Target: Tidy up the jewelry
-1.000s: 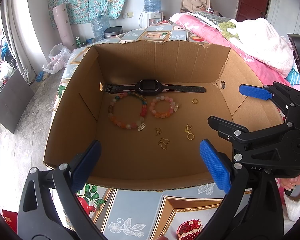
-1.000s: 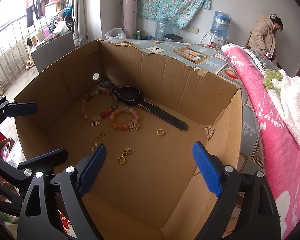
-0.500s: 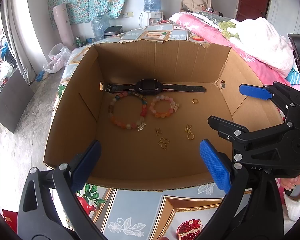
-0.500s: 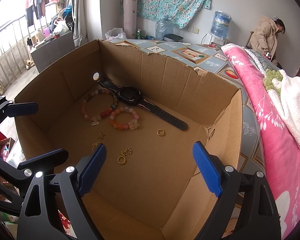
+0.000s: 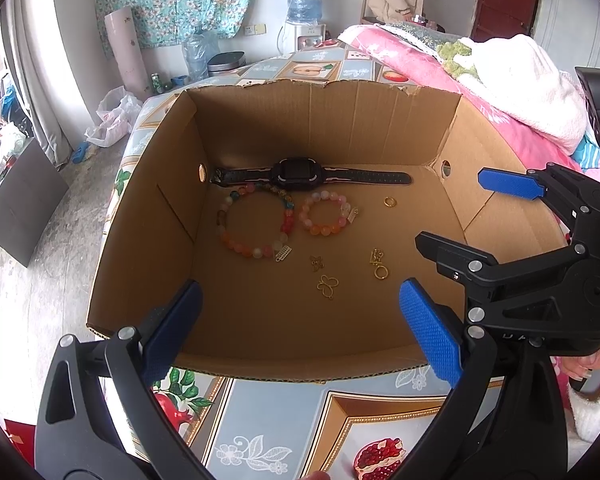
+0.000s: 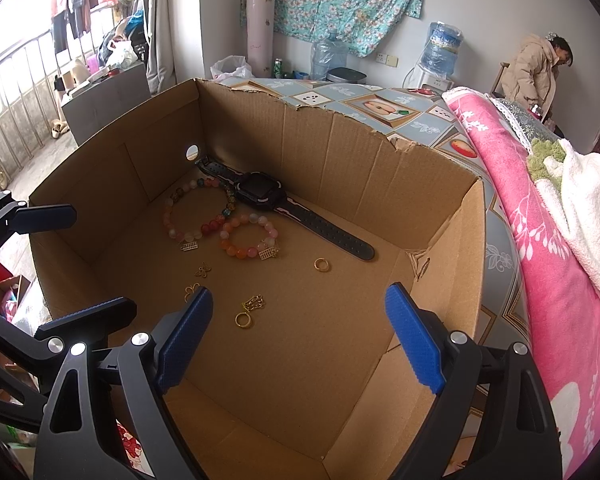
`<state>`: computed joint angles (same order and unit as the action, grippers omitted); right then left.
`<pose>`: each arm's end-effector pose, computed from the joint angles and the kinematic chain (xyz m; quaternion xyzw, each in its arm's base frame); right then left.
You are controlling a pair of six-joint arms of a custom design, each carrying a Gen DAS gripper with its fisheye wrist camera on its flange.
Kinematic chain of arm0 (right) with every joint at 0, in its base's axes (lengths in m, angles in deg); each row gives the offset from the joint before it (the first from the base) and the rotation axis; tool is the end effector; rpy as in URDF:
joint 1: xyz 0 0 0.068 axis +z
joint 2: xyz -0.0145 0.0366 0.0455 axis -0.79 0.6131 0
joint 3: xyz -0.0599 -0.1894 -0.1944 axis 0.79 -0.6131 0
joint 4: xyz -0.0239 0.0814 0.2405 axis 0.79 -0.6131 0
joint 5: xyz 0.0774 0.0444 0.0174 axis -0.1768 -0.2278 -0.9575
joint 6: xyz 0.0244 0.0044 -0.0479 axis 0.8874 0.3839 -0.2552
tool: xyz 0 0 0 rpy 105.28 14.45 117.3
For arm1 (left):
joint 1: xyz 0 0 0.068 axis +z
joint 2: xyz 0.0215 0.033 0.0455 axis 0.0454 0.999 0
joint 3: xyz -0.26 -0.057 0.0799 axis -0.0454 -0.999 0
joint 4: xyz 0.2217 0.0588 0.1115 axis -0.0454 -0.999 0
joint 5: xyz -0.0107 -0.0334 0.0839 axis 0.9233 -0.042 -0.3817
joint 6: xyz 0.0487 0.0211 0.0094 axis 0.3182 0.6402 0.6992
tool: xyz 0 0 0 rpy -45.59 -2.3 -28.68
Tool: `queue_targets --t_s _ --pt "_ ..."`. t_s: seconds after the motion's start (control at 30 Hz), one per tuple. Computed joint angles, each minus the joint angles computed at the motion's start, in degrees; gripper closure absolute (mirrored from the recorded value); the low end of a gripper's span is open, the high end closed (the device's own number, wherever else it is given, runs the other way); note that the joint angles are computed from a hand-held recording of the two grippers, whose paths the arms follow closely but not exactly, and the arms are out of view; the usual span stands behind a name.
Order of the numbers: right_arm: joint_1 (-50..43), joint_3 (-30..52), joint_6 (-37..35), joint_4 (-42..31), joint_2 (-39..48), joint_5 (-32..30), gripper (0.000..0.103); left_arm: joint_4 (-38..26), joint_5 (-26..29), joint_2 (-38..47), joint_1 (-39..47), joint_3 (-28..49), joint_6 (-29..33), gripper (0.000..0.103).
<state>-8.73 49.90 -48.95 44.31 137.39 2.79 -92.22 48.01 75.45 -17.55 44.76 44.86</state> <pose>0.2450 0.2072 0.2531 -0.0081 0.9342 -0.0417 0.3543 0.3177 -0.1211 0.2767 0.2607 0.9166 -0.0873 0.2903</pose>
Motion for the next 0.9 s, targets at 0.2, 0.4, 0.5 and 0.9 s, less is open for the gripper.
queue_targets --t_s 0.2,0.4,0.5,0.9 --pt "0.0 0.0 -0.1 0.0 0.0 0.0 0.017 1.4 0.1 -0.7 0.0 -1.1 -0.3 0.008" --pt "0.0 0.0 0.0 0.1 0.0 0.0 0.017 1.9 0.2 -1.0 0.0 -1.6 -0.3 0.008" --pt "0.0 0.0 -0.1 0.0 0.0 0.0 0.017 0.9 0.1 -0.6 0.0 -0.9 -0.1 0.008" --pt "0.0 0.0 0.0 0.0 0.0 0.0 0.017 -1.9 0.1 0.6 0.3 1.2 0.6 0.008"
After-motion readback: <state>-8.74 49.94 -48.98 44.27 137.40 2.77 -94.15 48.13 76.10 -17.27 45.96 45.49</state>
